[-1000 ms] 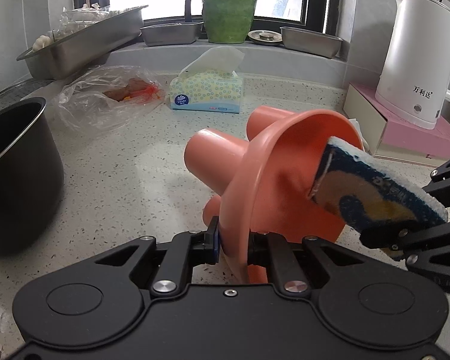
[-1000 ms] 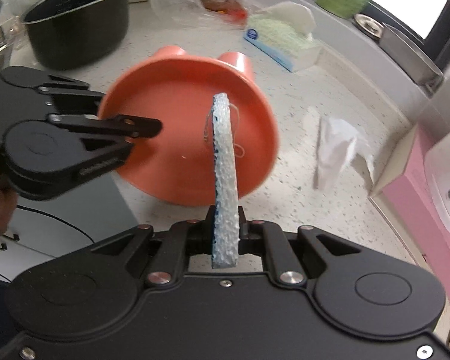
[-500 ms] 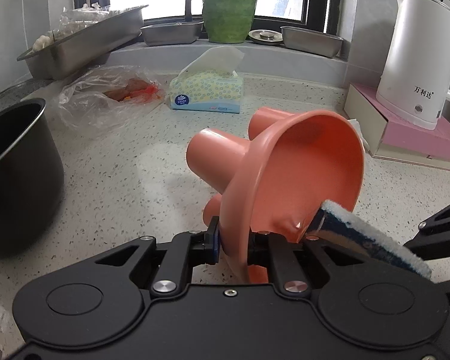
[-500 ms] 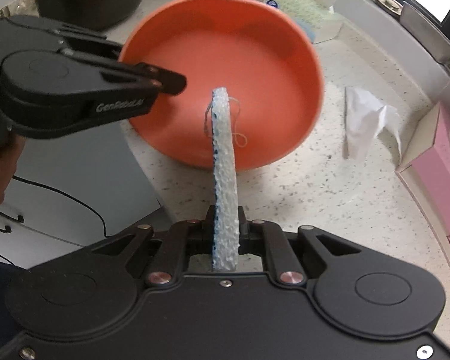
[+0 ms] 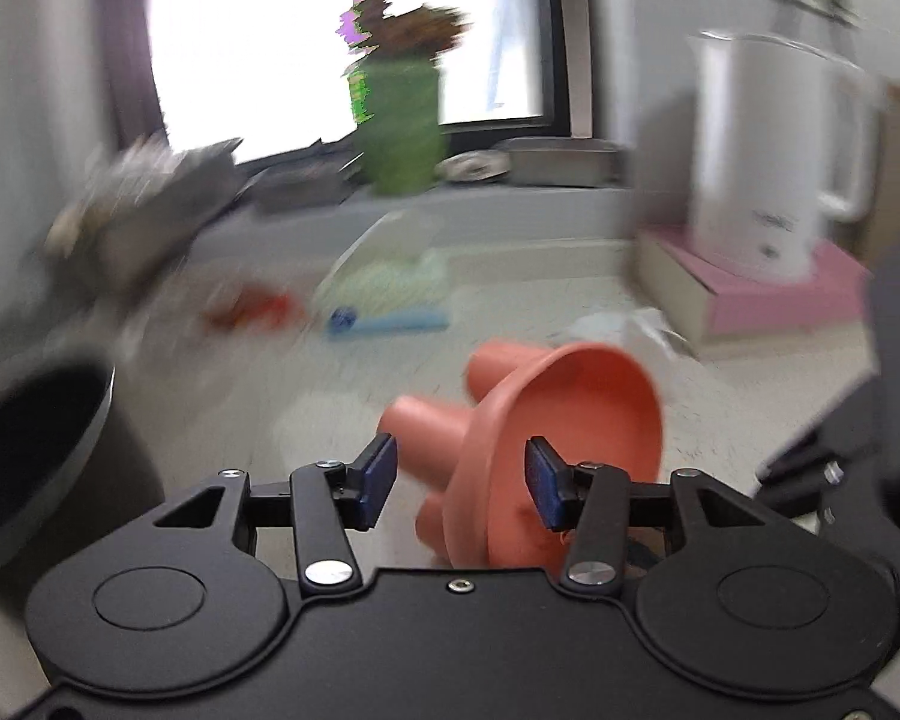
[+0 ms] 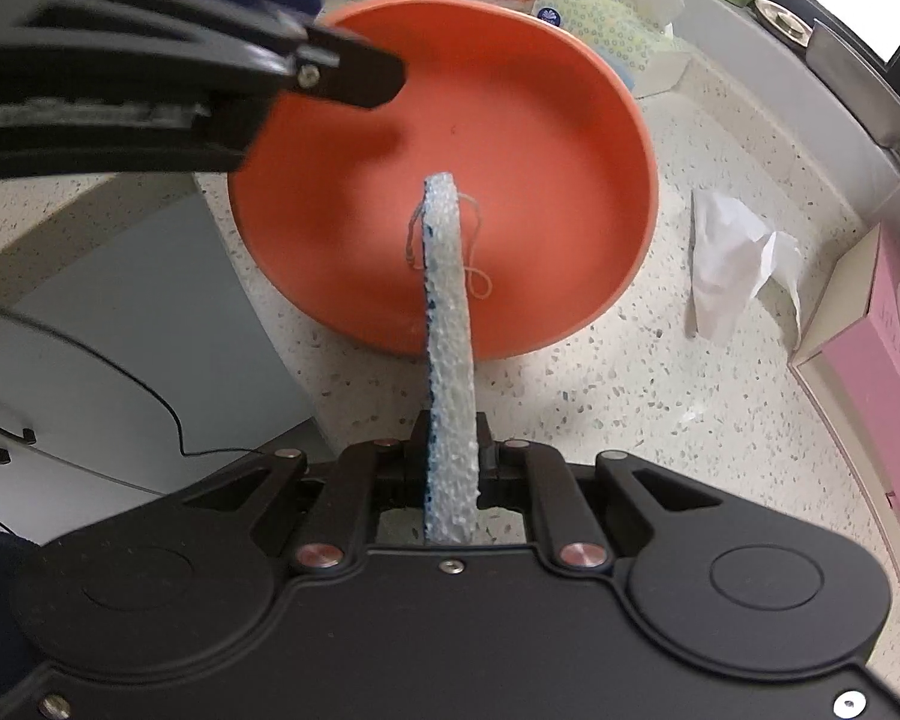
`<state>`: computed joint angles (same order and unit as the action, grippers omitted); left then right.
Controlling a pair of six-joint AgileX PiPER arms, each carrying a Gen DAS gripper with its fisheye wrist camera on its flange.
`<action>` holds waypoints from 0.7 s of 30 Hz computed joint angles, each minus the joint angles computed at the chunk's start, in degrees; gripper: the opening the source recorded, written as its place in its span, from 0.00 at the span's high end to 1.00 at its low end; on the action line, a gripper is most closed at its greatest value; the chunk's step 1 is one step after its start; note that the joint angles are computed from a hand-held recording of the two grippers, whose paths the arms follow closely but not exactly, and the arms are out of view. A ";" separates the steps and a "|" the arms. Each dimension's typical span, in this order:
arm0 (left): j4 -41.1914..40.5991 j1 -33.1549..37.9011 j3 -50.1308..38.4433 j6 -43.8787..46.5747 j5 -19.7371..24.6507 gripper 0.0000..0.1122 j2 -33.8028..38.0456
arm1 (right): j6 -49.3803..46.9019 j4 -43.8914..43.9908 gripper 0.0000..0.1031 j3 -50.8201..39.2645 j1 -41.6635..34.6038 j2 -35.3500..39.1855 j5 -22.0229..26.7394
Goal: Clean bowl
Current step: 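Rotate the bowl with the left tool while the right tool keeps scrubbing inside, then tilt the orange bowl with the left tool while the right tool wipes its rim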
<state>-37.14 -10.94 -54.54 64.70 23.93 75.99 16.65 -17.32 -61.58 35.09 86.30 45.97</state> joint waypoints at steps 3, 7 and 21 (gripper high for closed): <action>5.93 -0.42 -8.58 5.03 8.00 0.58 4.02 | -0.01 -0.01 0.89 0.13 -0.09 -0.15 -0.31; 19.52 -4.16 -25.81 4.01 21.86 0.58 14.45 | 0.56 -0.28 0.89 0.38 -0.04 -0.25 -0.94; 33.36 -9.22 -38.25 6.95 29.46 0.88 26.08 | 5.56 -2.61 0.89 4.28 1.41 -3.31 -3.64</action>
